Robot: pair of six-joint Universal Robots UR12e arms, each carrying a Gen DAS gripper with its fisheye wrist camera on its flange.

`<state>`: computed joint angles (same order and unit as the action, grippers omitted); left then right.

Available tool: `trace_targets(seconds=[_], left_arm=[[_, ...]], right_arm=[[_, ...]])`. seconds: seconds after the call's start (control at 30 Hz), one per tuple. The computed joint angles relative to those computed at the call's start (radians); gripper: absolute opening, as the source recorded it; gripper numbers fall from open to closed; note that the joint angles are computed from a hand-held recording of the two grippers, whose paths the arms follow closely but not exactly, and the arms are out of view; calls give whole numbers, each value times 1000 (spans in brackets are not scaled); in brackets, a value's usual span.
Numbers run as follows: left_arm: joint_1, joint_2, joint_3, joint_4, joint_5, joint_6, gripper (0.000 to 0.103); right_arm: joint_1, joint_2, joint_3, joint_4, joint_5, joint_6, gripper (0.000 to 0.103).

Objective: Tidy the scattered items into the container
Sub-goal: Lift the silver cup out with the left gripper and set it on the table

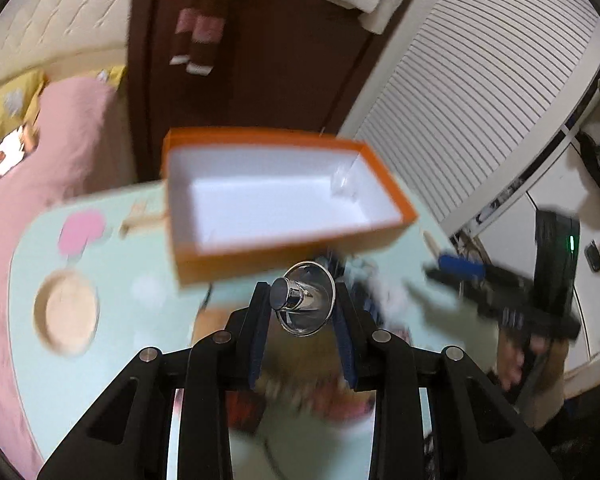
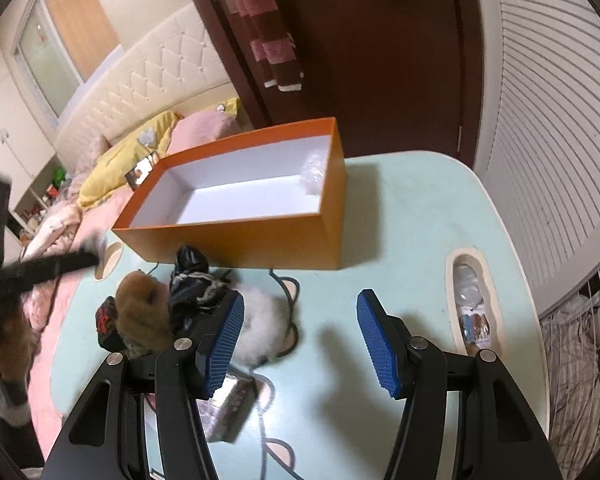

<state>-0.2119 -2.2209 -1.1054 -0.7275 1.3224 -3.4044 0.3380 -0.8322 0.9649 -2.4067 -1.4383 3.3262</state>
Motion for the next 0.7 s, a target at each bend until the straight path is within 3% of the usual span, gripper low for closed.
trace_targets(seconds=[0.17, 0.43, 0.57, 0.7], left_arm=[[9, 79, -176, 60, -79, -65, 32], [0, 109, -284, 171, -166, -101, 32], [-8, 103, -280, 156, -154, -89, 32], [-19, 93, -268, 160, -82, -87, 32]], right_arm=[[0, 5, -21, -19, 46, 2, 58], [20, 25, -85, -24, 11, -25, 58], [26, 36, -105, -19, 23, -36, 58], [34, 46, -127, -2, 15, -64, 58]])
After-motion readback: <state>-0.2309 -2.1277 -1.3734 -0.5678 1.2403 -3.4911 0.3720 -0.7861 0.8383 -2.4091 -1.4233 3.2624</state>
